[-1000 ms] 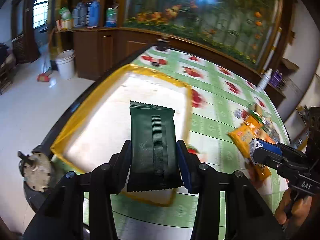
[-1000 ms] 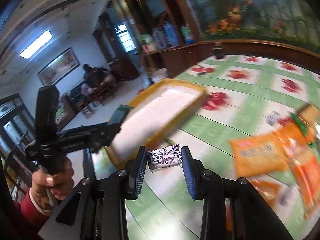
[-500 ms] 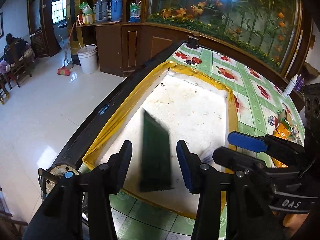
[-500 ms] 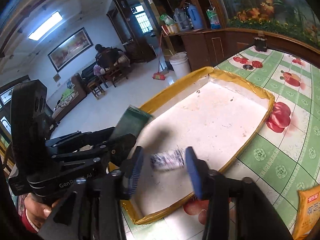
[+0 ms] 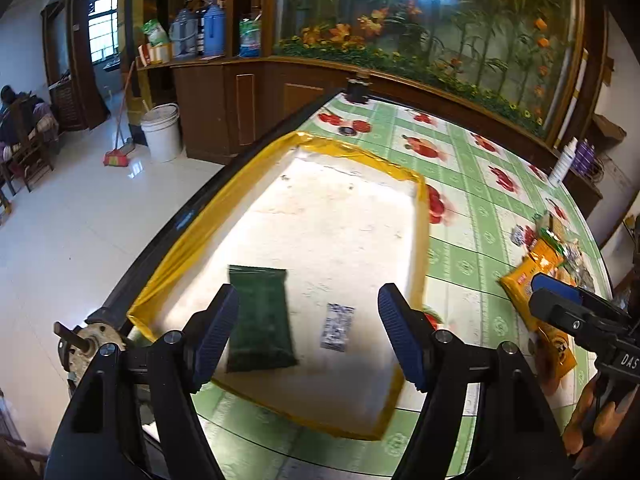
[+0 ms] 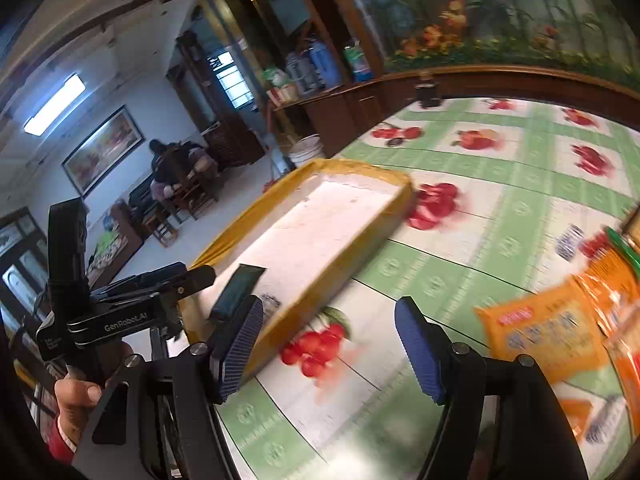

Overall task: Organize snacks
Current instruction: 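Drop the green packet and candy into the yellow tray from both tools, then grasp the yellow cheese biscuit pack with the left tool while the right tool grasps the orange chip bag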

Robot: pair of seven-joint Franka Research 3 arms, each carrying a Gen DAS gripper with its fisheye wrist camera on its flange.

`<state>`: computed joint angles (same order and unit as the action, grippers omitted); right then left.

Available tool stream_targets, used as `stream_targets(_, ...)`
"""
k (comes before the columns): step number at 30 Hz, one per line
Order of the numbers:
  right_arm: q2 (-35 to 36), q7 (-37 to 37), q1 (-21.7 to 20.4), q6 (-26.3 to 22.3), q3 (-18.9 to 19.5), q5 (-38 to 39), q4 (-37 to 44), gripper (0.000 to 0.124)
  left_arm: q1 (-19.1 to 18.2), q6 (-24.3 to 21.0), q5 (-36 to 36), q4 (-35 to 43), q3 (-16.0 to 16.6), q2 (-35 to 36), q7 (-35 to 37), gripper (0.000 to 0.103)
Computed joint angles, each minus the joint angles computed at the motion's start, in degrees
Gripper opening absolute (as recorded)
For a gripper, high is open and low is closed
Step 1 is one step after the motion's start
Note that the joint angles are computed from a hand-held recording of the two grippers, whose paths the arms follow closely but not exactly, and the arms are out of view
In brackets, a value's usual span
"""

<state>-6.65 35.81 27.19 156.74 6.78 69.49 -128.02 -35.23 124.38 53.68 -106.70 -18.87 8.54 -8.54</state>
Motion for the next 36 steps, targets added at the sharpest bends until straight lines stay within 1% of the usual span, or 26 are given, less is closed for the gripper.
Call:
stream_targets(3,-2.8,-0.4,-0.8,-0.3,-1.3,2.4,-2.9,0.074,-0.9,-0.7,0.2,3.0,-0.3,2.0,2.0,0.072)
stream_targets(7,-6.4,-1.5,-1.6,1.1,-2.7,4.8,-7.0,0.076,-2.3,0.5,0.1,6.6,0.1,4.9,4.6,0.072)
stream_targets(13,-11.6,2.3,-3.2,4.7,-4.0,0.3,-13.1,0.078,-5.3,2.4,-1.5,13.8,1.2,10.8,10.2,0.072)
stream_targets(18,-15.9,8.4,-4.9,8.9,-4.8,-8.3,-18.7,0.08,-8.7,4.1,-4.0,21.6,2.5,17.0,16.8,0.073)
stream_targets(20,-16.8,11.3,-5.6,9.0,-5.2,-12.0,-20.2,0.081,-10.0,4.3,-5.5,25.1,3.2,19.7,19.2,0.073)
stream_targets(23,-17.2,15.1,-5.9,9.4,-5.1,-17.4,-21.5,0.082,-12.4,2.0,-7.2,30.6,5.0,23.4,22.2,0.073)
stream_targets(24,-17.0,15.7,-5.4,9.7,-5.3,-18.7,-21.5,0.082,-13.1,0.9,-7.7,32.2,5.6,24.4,23.1,0.073)
stream_targets(28,-15.2,15.9,-2.2,10.9,-5.8,-21.9,-21.2,0.082,-13.7,-0.4,-9.4,36.0,7.3,26.7,27.1,0.073)
stream_targets(29,-14.4,17.5,-2.8,11.3,-4.7,-24.2,-21.0,0.082,-13.6,-0.3,-9.8,36.8,7.5,27.2,28.5,0.073)
stream_targets(30,-13.2,20.5,-4.5,11.6,-2.6,-28.1,-20.6,0.082,-13.3,0.1,-10.5,37.5,7.6,27.7,30.1,0.073)
stream_targets(31,-12.4,22.8,-5.4,12.0,-1.4,-31.0,-20.4,0.082,-13.1,0.5,-11.1,38.1,7.7,28.2,31.4,0.073)
stream_targets(34,-9.7,27.8,-6.5,11.8,-0.1,-37.6,-19.2,0.082,-12.5,2.6,-13.1,40.8,7.7,30.3,36.7,0.073)
stream_targets(35,-9.1,30.1,-7.5,11.9,0.9,-40.6,-19.0,0.082,-12.3,2.3,-14.3,43.4,7.5,32.1,39.6,0.073)
stream_targets(36,-8.5,33.3,-9.2,10.9,2.1,-44.4,-18.5,0.08,-12.2,2.3,-15.7,45.7,7.4,33.6,42.1,0.073)
